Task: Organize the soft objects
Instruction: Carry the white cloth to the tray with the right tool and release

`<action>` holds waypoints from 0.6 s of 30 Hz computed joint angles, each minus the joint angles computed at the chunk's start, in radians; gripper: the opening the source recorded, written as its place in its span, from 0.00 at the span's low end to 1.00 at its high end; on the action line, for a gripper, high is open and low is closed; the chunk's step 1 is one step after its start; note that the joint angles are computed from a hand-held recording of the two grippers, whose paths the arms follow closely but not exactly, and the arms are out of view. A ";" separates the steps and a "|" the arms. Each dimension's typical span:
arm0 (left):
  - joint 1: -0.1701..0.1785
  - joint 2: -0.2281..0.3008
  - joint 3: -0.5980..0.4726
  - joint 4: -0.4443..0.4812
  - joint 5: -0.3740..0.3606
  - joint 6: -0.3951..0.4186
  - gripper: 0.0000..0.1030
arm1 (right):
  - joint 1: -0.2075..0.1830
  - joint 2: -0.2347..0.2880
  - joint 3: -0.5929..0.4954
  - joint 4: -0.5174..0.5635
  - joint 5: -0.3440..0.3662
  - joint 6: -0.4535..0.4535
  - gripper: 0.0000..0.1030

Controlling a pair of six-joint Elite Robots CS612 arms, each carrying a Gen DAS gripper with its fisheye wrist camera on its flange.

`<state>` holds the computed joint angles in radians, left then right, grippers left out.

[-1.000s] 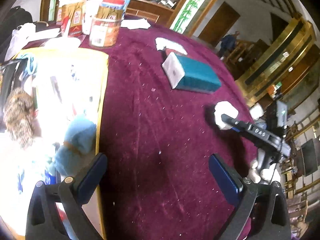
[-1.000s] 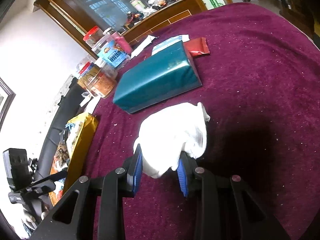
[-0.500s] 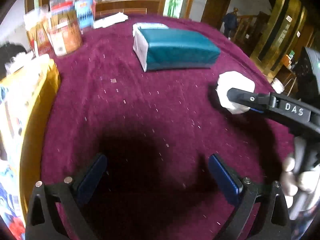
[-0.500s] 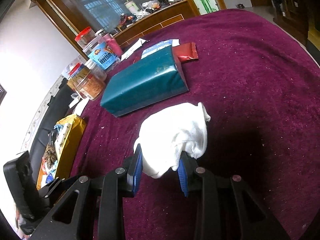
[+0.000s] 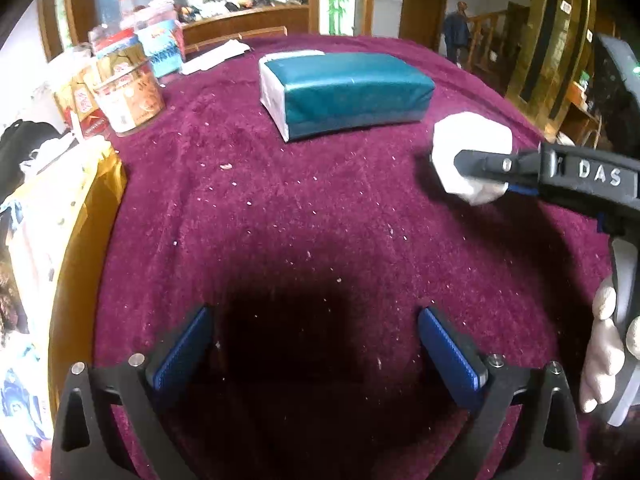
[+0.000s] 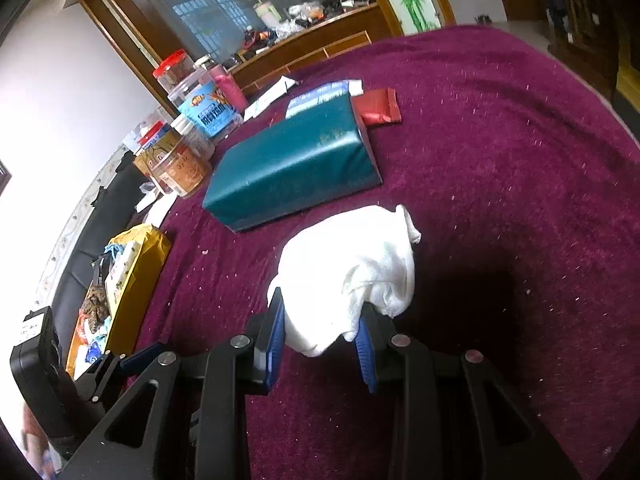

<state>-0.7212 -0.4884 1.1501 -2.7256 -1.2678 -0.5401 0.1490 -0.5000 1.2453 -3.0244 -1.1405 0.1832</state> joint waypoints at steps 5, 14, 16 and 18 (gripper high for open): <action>0.018 -0.054 0.128 -0.249 -0.194 -0.051 0.99 | 0.006 -0.024 0.030 -0.055 -0.006 0.038 0.30; 0.008 -0.244 0.526 -0.736 -0.125 -0.037 0.99 | 0.065 -0.067 0.016 0.045 0.176 -0.057 0.30; 0.001 -0.284 0.602 -0.749 0.008 -0.074 0.99 | 0.100 -0.081 0.016 0.103 0.189 -0.156 0.30; 0.001 -0.319 0.666 -0.722 0.130 -0.147 0.99 | 0.135 -0.088 0.015 0.164 0.188 -0.251 0.30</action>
<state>-0.7204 -0.8075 1.8157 -3.4476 -1.1379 -0.6867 0.2837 -0.5879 1.2600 -2.8603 -0.9525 -0.0683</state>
